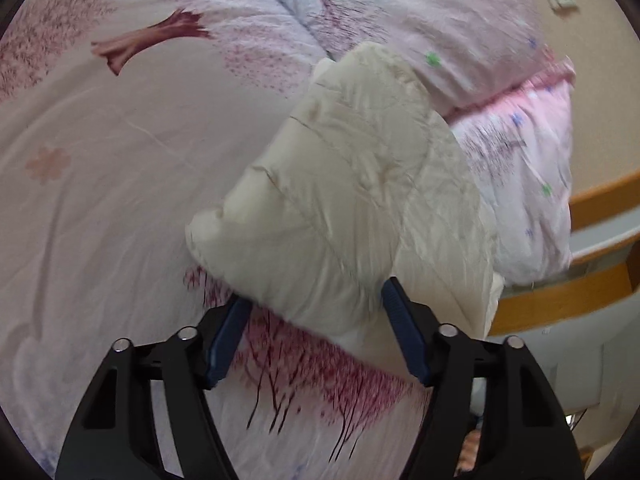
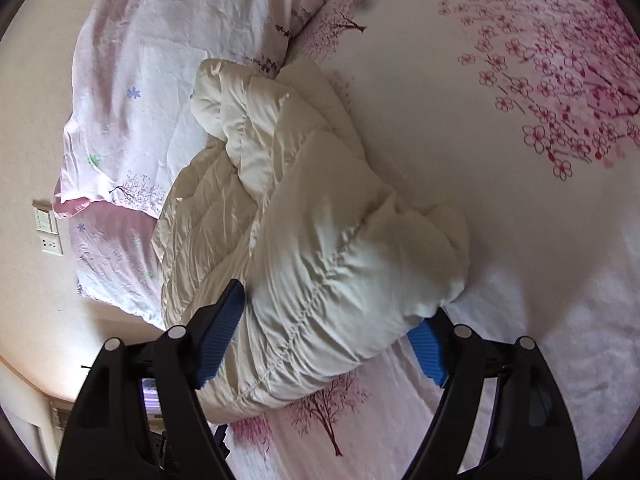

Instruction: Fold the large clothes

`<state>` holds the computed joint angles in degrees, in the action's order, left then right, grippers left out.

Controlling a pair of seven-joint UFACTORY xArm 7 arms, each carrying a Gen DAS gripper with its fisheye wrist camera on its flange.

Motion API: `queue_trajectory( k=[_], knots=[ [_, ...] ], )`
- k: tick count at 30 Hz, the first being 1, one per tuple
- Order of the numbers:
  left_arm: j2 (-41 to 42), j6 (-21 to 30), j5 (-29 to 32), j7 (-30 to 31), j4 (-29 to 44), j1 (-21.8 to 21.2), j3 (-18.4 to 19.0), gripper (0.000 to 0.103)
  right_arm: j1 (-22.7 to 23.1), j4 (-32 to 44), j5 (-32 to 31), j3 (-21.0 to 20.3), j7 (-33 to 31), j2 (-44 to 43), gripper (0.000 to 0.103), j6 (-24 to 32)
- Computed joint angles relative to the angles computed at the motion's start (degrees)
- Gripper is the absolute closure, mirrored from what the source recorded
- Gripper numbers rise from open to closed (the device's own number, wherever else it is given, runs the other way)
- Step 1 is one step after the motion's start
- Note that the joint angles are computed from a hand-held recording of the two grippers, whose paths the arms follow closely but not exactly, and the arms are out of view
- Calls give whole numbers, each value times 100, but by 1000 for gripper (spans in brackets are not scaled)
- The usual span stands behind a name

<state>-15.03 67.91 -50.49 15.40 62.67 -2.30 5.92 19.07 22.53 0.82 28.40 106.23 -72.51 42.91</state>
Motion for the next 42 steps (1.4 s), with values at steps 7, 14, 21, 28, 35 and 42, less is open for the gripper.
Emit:
queue_trajectory(
  k=[7, 14, 21, 28, 35, 42],
  knots=[
    [288, -359, -740, 150, -14, 49, 59, 82, -86, 95, -256, 88, -284, 164, 80, -349],
    [-405, -134, -977, 741, -436, 259, 378, 92, 130, 608, -351, 322, -689, 207, 84, -46],
    [-1356, 396, -464, 916, -1287, 524, 874, 91, 481, 1235, -82, 732, -811, 385, 48, 1696],
    [-1332, 276, -314, 845, -1426, 480, 850, 75, -1122, 3395, -1421, 1772, -1681, 1214, 34, 4232],
    [-1587, -203, -96, 864, -1595, 398, 667, 53, -1980, 4227, -2002, 2461, -3132, 3218, 72, 1961],
    [-1916, -886, 274, 908, -1797, 132, 497, 36, -2502, 4809, -2615, 3206, -2913, 4551, 74, 1662]
  ],
)
